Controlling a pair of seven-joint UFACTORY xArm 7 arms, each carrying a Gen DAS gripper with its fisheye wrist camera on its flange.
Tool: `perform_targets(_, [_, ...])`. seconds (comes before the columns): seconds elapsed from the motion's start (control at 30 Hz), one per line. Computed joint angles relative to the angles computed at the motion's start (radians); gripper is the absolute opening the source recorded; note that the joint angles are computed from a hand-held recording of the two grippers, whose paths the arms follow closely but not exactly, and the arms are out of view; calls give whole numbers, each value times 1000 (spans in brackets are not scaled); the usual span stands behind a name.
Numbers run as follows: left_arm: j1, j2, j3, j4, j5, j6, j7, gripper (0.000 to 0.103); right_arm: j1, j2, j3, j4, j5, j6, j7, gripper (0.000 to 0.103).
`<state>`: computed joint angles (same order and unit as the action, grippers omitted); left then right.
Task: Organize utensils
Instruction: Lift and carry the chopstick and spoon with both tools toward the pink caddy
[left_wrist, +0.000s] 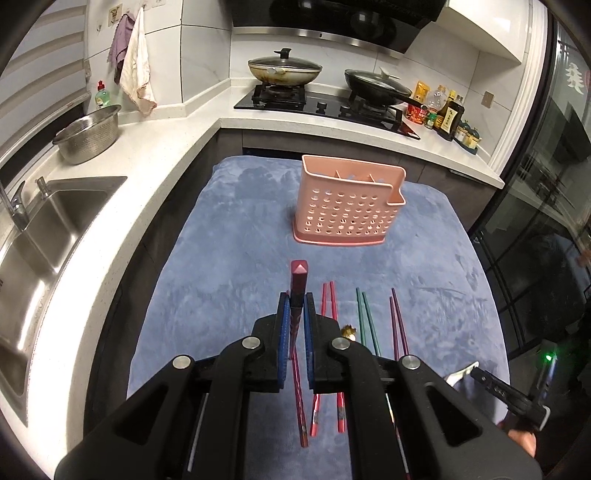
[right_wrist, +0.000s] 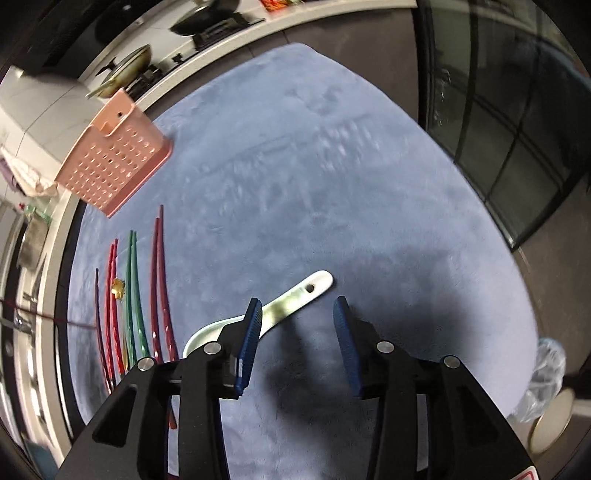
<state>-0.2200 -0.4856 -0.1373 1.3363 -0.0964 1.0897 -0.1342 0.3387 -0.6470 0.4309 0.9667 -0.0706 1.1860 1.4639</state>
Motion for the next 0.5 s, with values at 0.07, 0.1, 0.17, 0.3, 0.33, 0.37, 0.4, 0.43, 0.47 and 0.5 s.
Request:
perform_targets(0.07, [-1,-11,-2,-2,0,14,-5,7,-1,-11,-5,-28,7,-34,13,40])
perform_targets(0.1, [-1,-17,-2,-4,1,20,-7,7,-1,-18,-10,-46,11,-53,19,40])
perform_targets(0.17, [0,-26,-2,-10,1,27,-11,7,-1,-34,-24,-81,25,-96,30,40])
perform_targets(0.3, [4,-27,-4,-11,5,40,-19,7,-15,-30,-29,-101,17,-136,31,41])
perform_targets(0.33, [5,-26,-5,-9,9,41,-20,7,-16,-25,-31,-99,13,-136,25,41])
perform_targets(0.37, [5,-28,-5,-10,9,42,-20,7,-19,-22,-31,-97,9,-136,22,39])
perform_targets(0.4, [4,-27,-6,-9,9,43,-20,7,-20,-17,-32,-94,7,-137,19,34])
perform_targets(0.43, [4,-28,-6,-10,9,44,-20,7,-19,-17,-36,-95,7,-138,14,25])
perform_targets(0.47, [4,-27,-6,-10,9,44,-20,7,-17,-16,-40,-95,9,-145,8,24])
perform_targets(0.5, [4,-26,-6,-9,9,46,-21,7,-16,-16,-41,-94,10,-149,3,23])
